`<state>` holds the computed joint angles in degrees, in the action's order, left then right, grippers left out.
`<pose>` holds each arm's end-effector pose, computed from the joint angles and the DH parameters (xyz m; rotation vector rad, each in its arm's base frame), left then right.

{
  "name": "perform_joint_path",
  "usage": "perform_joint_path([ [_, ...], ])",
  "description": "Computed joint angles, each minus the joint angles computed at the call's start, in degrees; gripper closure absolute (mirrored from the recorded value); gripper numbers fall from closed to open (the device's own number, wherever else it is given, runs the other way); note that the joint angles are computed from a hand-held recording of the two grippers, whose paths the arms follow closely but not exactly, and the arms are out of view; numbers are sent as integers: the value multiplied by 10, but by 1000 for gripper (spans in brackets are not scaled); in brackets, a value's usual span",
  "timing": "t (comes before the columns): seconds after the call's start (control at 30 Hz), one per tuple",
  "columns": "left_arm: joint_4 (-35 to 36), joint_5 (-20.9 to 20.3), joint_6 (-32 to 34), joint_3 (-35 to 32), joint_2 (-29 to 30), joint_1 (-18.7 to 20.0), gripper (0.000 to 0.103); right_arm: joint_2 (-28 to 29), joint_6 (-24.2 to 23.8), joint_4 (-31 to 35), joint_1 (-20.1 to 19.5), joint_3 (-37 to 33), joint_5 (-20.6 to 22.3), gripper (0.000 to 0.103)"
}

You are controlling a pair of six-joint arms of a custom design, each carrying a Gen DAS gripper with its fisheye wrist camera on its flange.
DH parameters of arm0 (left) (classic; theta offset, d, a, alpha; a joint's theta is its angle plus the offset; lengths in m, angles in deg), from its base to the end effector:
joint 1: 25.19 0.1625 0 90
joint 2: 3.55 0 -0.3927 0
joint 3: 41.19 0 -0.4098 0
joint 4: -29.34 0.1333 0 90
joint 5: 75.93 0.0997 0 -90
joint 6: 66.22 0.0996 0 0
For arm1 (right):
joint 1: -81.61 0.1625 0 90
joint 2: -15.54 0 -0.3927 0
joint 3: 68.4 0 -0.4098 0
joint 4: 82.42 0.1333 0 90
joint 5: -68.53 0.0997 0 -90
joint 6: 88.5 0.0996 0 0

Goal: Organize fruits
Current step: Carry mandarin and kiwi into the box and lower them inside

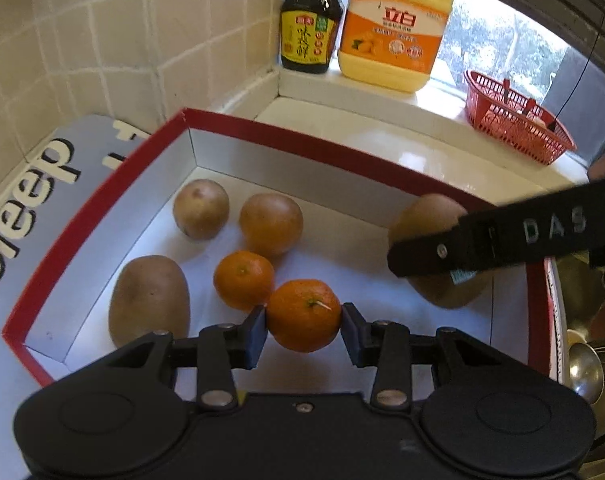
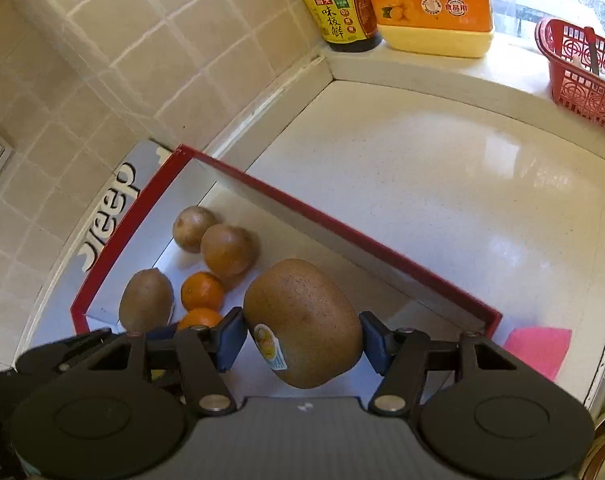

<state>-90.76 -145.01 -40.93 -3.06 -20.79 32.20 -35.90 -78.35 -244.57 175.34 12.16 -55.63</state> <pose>-0.3273 -0.8249 0.0569 1.3079 2.4496 -0.2559 0.1248 -0.7253 0.2779 -0.4331 -2.4276 1.0489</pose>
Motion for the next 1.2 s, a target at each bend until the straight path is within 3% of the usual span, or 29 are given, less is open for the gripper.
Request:
perform_joint_path([
  [0.07, 4, 4, 2, -1, 1, 0, 55, 1, 4, 6, -5, -5, 13, 40],
  [0.2, -2, 18, 11, 10, -1, -2, 55, 29, -12, 32, 2, -38, -22, 40],
  [0.3, -7, 26, 17, 18, -3, -2, 55, 43, -8, 38, 1, -53, -23, 40],
  [0.63, -9, 22, 11, 21, -2, 1, 53, 58, -3, 48, -4, -65, -26, 40],
  [0.7, -14, 23, 12, 27, -5, 1, 49, 59, -4, 47, -4, -66, -25, 40],
  [0.73, -17, 23, 13, 31, -7, 1, 39, 58, -5, 44, -5, -65, -21, 40],
  [0.87, -62, 11, 25, 66, -33, 0, 32, 42, -4, 29, -2, -53, -4, 40],
  [1.07, -89, -19, -20, 95, -88, 6, 31, 13, -30, -17, 19, -25, 2, 38],
  [1.2, -140, -14, -44, 147, -146, 11, 31, -7, -41, -34, 35, -2, 7, 38],
])
